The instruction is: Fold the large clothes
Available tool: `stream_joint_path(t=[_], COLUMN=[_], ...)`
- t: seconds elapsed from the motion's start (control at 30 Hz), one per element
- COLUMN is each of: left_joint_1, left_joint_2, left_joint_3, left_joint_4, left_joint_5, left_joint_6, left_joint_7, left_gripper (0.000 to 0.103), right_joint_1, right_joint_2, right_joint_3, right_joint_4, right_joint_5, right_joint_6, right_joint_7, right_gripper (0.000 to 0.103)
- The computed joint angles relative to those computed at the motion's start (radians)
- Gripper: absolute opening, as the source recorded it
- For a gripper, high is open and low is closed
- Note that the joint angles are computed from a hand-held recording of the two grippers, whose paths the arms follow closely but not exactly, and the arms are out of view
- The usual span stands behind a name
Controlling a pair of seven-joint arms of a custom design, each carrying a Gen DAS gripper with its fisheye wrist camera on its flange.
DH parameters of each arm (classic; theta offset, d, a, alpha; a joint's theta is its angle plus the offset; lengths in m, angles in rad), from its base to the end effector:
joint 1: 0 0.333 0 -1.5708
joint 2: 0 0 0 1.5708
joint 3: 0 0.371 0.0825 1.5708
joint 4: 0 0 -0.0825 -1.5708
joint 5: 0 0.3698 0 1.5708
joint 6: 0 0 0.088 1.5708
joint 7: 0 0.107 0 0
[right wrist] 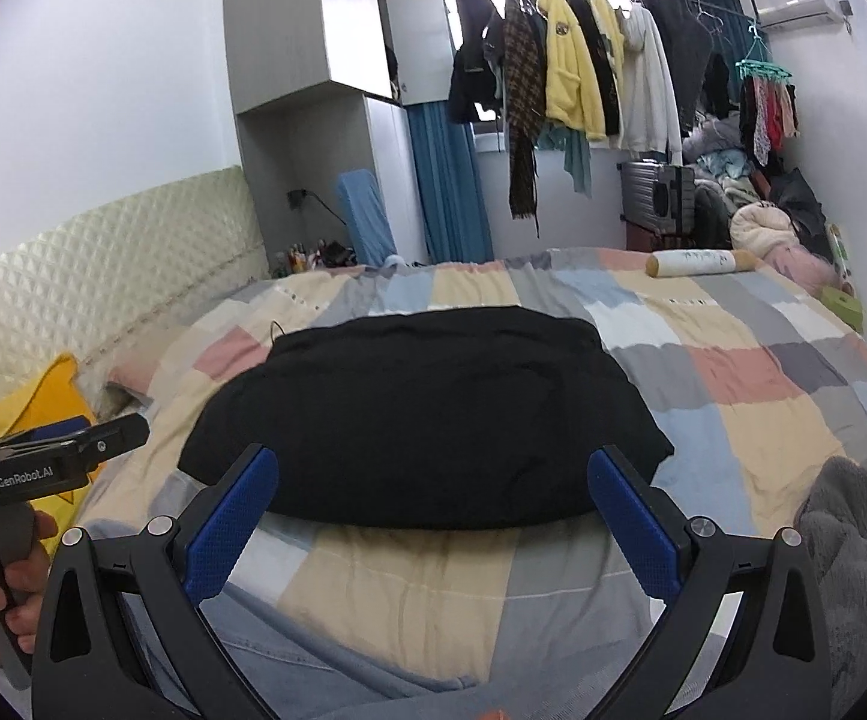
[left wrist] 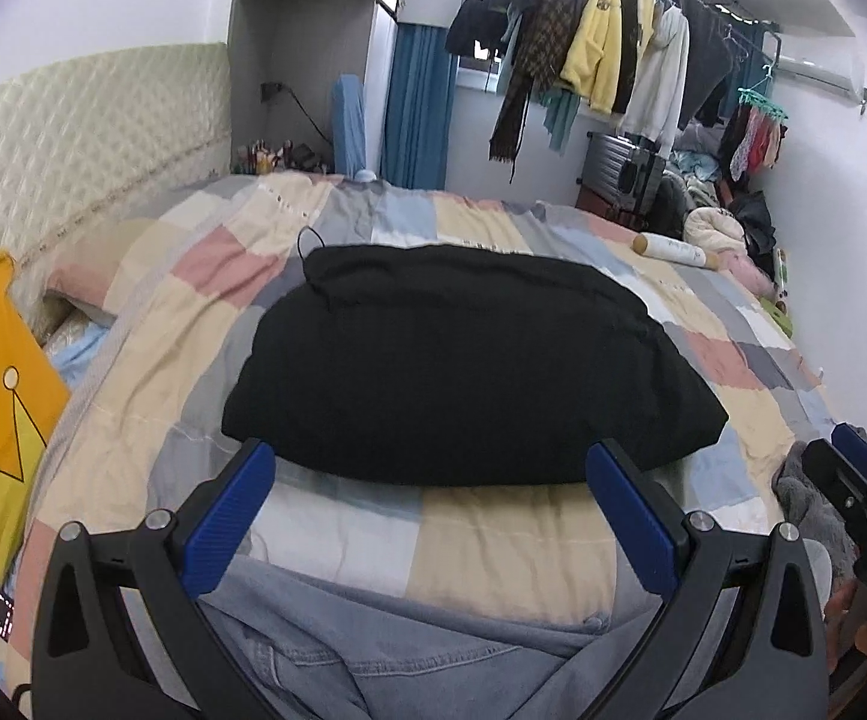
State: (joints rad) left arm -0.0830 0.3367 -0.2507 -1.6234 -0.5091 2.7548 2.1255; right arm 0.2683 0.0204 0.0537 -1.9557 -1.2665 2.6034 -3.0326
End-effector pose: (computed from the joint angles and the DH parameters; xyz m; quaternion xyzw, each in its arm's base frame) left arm 0.6843 -0.1843 0.5794 -0.4821 0.7638 -0.3988 0.1582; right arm 0.5542 0.2054 0.5840 -0.4689 0.7213 -0.3814 0.3383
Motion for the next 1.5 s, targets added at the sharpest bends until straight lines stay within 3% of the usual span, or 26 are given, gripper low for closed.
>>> stream_joint_path(t=[0.23,0.3,0.37,0.47,1.5], left_joint_1=[-0.011,-0.040,-0.036,-0.009,-0.021], left_joint_2=[0.003,-0.008,-0.011,-0.009,0.006], left_joint_3=[0.013,0.041,0.034,0.006,0.020], left_joint_4=[-0.005,-0.035,-0.044,-0.030,-0.008], left_joint_5=[0.033,0.080,0.092,0.063,0.099], left_joint_6=[0.001,0.073,0.102,0.070,0.049], left_joint_7=[-0.024,-0.063,-0.063,-0.043,-0.083], left_gripper=[0.103,0.103,0.103,0.103,0.103], right_joint_1=[0.004,0.005,0.006,0.008,0.013], right_joint_2=[0.008,0.010,0.011,0.015,0.012], right_joint_3=[-0.001,-0.002,-0.002,-0.003,-0.002], right_joint_4=[-0.004,0.000,0.003,0.009,0.012], right_joint_5=[0.026,0.027,0.025,0.022,0.028], right_joint_6=[-0.020,-0.023,-0.025,-0.034,-0.071], right_joint_7=[-0.013,-0.012,-0.015,-0.022,-0.025], right_gripper=[0.103,0.103,0.103,0.103,0.103])
